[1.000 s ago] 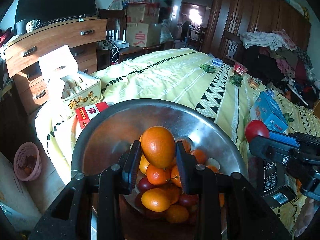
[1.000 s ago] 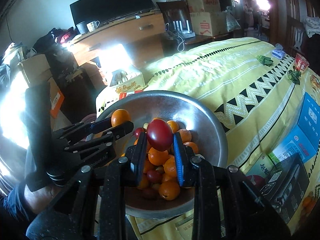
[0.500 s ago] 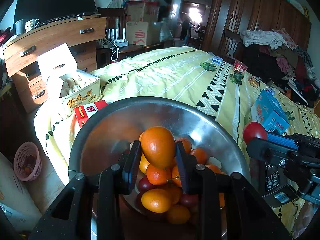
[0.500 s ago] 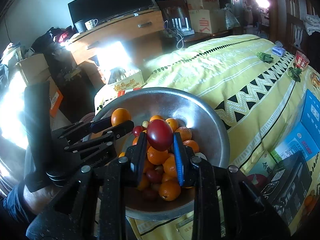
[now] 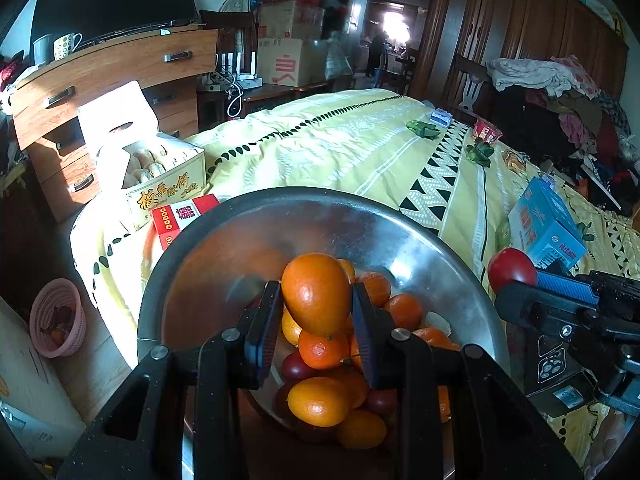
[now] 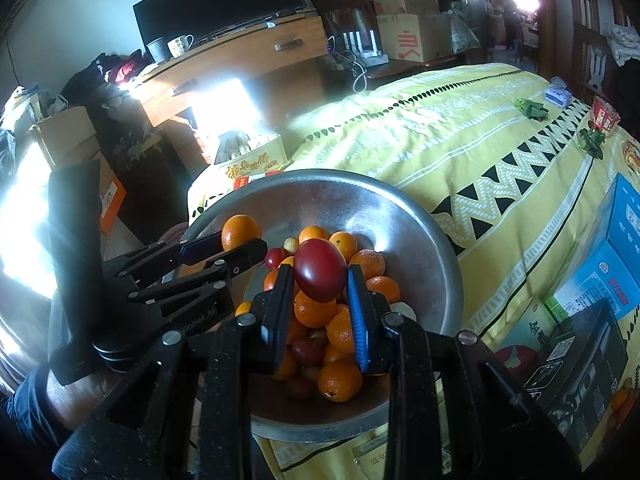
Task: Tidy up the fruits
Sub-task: 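Open the left tool to drop the orange while the right tool releases the tomato, then move both open tools from the bowl back to the fruit pile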
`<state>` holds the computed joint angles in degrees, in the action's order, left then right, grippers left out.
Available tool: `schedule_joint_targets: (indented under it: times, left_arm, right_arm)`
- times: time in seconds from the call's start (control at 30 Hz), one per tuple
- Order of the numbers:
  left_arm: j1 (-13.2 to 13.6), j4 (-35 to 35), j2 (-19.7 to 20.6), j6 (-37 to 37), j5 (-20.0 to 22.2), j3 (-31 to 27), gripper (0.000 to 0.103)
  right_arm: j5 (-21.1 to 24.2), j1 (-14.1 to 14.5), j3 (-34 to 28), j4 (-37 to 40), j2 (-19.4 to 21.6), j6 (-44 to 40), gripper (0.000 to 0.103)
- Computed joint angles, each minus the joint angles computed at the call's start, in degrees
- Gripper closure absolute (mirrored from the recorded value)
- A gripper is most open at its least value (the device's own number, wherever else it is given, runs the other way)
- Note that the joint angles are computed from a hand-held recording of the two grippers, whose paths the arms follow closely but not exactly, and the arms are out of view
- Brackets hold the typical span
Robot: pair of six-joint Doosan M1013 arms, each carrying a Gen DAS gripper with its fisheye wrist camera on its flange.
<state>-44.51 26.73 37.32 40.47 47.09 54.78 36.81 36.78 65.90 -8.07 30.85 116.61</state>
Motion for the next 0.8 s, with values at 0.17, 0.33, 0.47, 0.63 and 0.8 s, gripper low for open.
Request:
schedule_joint_targets:
  times: [0.17,0.33,0.47,0.63,0.8]
  left_arm:
    - [0.0,0.2,0.1,-0.3,0.5,-0.2,0.058]
    - [0.0,0.4,0.3,-0.4,1.6,-0.6,0.049]
    - [-0.2,1.0,0.4,-1.0,2.6,-0.9,0.042]
    - [-0.6,2.7,0.1,-2.1,2.9,-1.0,0.041]
    - [-1.9,4.8,-0.2,-1.5,2.0,-1.9,0.041]
  right_arm:
    - [0.3,0.0,-0.3,0.3,0.2,-0.1,0.076]
    - [0.2,0.0,-0.2,-0.2,0.1,0.7,0.063]
    - [-1.2,0.2,0.9,-1.7,-0.7,2.5,0.045]
    - [-3.4,0.4,3.4,-3.1,-2.5,5.0,0.043]
    - [-6.7,0.9,8.1,-8.1,-5.9,11.3,0.041]
